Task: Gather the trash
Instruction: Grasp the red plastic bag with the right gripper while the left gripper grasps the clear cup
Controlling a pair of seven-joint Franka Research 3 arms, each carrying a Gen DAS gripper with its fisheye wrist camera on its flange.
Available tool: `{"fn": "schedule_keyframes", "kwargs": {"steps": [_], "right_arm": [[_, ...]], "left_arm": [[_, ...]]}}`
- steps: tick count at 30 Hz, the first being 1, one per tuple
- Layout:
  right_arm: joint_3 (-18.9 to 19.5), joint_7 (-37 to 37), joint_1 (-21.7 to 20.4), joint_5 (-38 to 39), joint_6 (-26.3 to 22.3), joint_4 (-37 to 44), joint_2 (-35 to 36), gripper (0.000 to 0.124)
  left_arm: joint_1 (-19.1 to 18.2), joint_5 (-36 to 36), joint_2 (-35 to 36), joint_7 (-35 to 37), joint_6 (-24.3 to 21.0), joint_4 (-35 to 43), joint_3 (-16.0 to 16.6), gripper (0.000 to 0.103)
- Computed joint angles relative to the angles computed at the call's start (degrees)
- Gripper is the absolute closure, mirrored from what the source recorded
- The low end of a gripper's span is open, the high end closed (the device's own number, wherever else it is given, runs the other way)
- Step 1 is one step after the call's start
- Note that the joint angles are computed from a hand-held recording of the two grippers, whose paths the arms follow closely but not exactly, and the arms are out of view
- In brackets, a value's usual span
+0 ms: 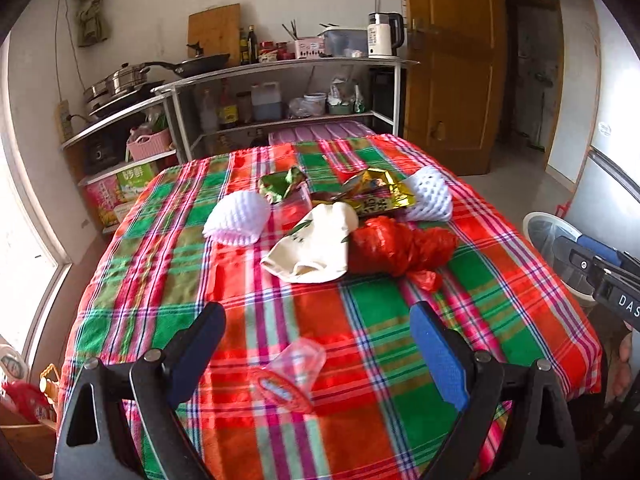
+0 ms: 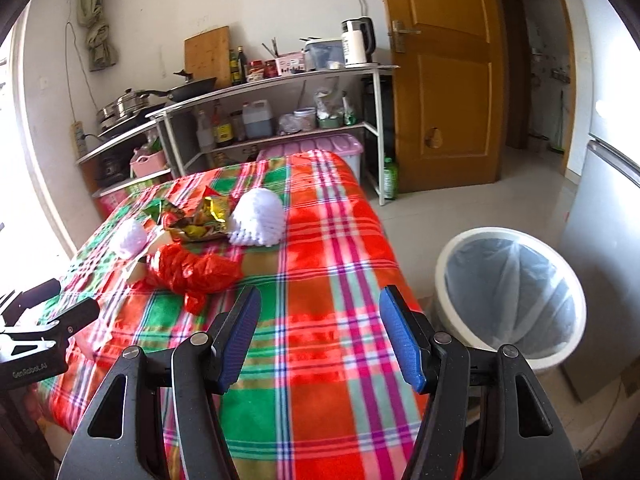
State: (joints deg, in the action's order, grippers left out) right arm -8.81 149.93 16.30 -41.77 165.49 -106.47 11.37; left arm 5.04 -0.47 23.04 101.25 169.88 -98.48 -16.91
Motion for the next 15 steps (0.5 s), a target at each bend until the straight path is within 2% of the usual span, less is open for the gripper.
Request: {"fn": "schedule_keyframes", "kwargs": {"steps": [3,5,7,9,11,13,15], "right_arm": [[4.13,-11.11,-2.6,10.94,1.74,2.96,3.32,0.061],[7.86,-20.38,-4.92,18.4,2.9,5.0,5.52,0.062],[13.07,-30.12,-8.4,26.22,4.39,7.3,7.99,0.062],[17.84,-37.96,-11.33,32.58,3.19,10.66,10.69,0.061],[22.51,-45.99,-14.16,37.92,1.85,14.53,13.82,0.061],[21.68,-48.39,-12.84,38.29,0.35,18.07,16.1,0.061],[23.51,-54.28,-13.5,40.11,-0.79,21.76,18.77,0.061]], "left_arm": [[4.23,-4.04,0.36,3.5,-1.58,-0.1,-3.44,0.009],[5.39,-5.9,0.39,5.12,-2.04,-0.4,-4.02,0.009],[6.51,-7.96,1.08,7.29,-3.95,0.49,-4.95,0.009],[7.52,-10.43,1.99,9.99,-7.08,1.9,-5.9,0.009],[6.64,-11.4,2.74,10.78,-9.15,3.14,-4.68,0.009],[5.71,-12.07,3.48,10.75,-9.79,4.05,-3.43,0.009],[4.66,-11.99,4.64,9.87,-11.99,5.97,-2.06,0.009]]}}
